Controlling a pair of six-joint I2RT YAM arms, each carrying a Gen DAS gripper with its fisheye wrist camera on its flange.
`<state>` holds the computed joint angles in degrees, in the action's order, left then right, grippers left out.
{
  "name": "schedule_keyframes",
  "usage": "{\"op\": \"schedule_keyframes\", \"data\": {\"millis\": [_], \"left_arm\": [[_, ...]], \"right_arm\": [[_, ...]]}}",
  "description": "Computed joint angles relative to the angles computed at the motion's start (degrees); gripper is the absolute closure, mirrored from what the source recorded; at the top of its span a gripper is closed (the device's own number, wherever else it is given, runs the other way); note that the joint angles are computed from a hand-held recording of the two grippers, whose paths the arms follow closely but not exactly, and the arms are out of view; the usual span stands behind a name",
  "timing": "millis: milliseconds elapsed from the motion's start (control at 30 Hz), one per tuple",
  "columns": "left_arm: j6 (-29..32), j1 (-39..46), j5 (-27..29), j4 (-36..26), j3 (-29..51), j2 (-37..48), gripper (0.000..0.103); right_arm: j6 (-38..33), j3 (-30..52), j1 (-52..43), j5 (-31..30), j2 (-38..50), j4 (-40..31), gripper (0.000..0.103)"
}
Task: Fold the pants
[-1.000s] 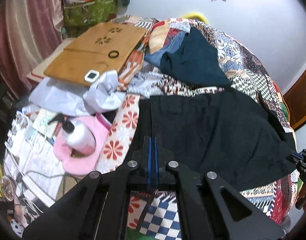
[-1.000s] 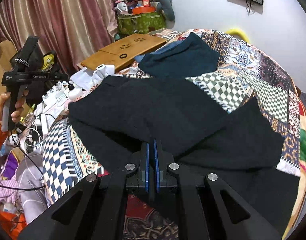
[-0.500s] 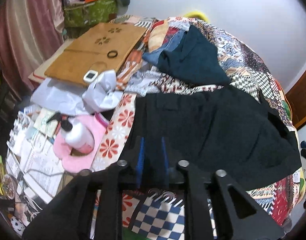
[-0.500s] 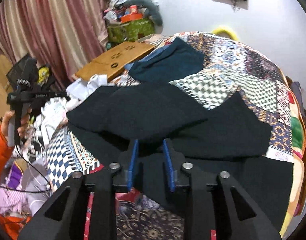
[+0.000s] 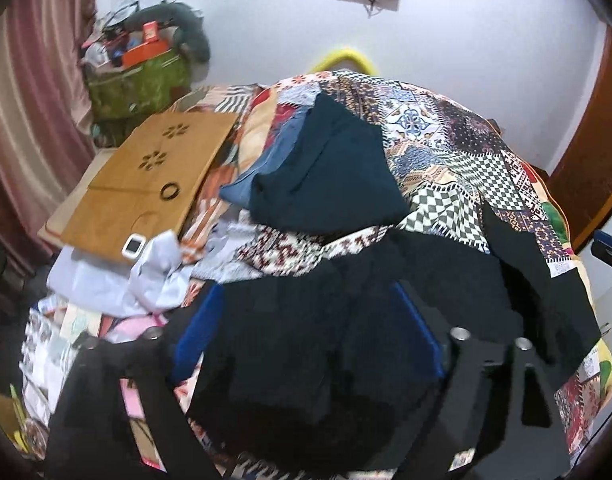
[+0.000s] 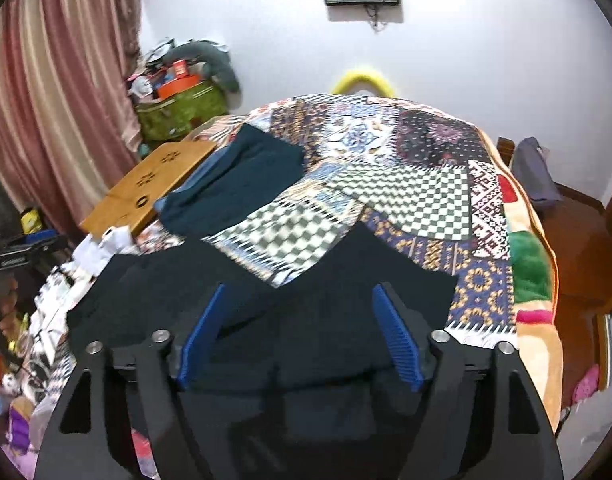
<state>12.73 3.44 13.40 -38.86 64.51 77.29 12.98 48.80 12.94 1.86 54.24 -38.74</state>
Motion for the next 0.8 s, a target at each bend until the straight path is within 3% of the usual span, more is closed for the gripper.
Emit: {"op": "schedule_keyframes", "data": {"millis": [333,667,800], "left_arm": [[-3.4,-9.8,-5.3,2.7,7.8,14.8,0.01],[-2.3,-12.2,-8.9,3.3,14.2,25.5,0.01],[-1.5,-12.2,-9.9,3.4,15.4,27.2,0.01]], "right_arm": [[-6.8,2.9,-9.9,-7.4,18.2,9.1,0.027],[-12.1,15.7,-14.8,-12.6,42.1,13.0,0.027],[-11.3,21.3,-14.7,-11.3,49.6,11.7,0.041]]}}
